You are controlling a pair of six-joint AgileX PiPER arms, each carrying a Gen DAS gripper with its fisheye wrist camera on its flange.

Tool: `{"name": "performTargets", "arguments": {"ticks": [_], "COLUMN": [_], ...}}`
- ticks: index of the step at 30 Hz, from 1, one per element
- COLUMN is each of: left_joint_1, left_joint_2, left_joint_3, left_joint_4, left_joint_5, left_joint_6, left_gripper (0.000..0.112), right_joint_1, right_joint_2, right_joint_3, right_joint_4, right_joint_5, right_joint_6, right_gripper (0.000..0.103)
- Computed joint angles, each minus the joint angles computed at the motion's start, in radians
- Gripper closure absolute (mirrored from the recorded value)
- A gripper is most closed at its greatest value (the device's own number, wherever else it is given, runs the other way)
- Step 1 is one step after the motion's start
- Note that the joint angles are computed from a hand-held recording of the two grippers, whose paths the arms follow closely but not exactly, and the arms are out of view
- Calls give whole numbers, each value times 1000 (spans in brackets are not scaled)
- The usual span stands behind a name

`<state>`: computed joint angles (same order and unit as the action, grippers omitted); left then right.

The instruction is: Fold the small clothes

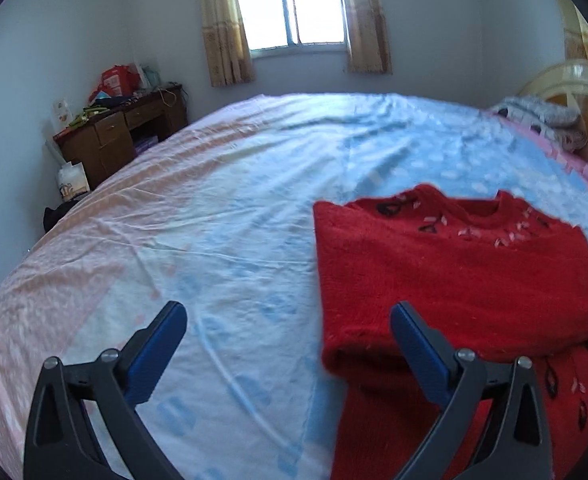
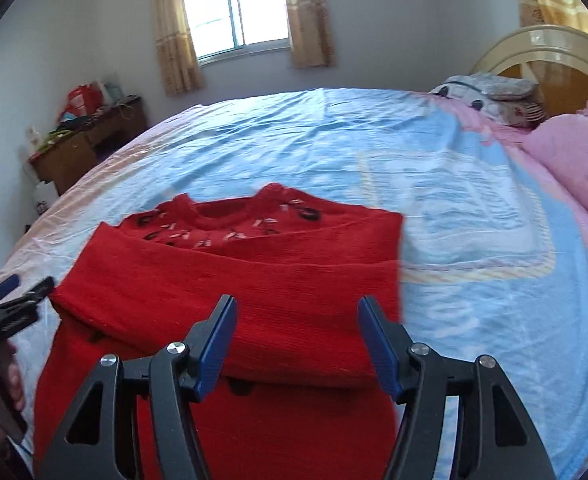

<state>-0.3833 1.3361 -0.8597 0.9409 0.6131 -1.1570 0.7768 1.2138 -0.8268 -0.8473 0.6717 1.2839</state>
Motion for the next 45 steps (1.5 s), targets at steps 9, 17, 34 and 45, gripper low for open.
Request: {"name": "performTargets", "arguments": {"ticks": [9, 17, 34, 45], "left_joint_1": [13, -7, 3, -14], "left_joint_2": [81, 101, 76, 24], "left_joint_3": [-21, -35, -3, 36], "left_joint_4": [-65, -81, -110, -94], "left_joint_5": [-24, -1, -31, -53], "left_joint_6": [84, 115, 135, 134], "left_gripper": [9, 9, 9, 9], "right_joint_1": [-128, -1, -48, -8], "right_joint_2": [76, 99, 45, -31], "right_joint_3": [52, 82, 147, 209], "right_joint_4": [141, -76, -87, -127], "right_joint_5": [-152, -45, -158, -167], "right_joint_6": [-120, 72, 91, 183], "right_gripper": [40, 40, 39, 39]}}
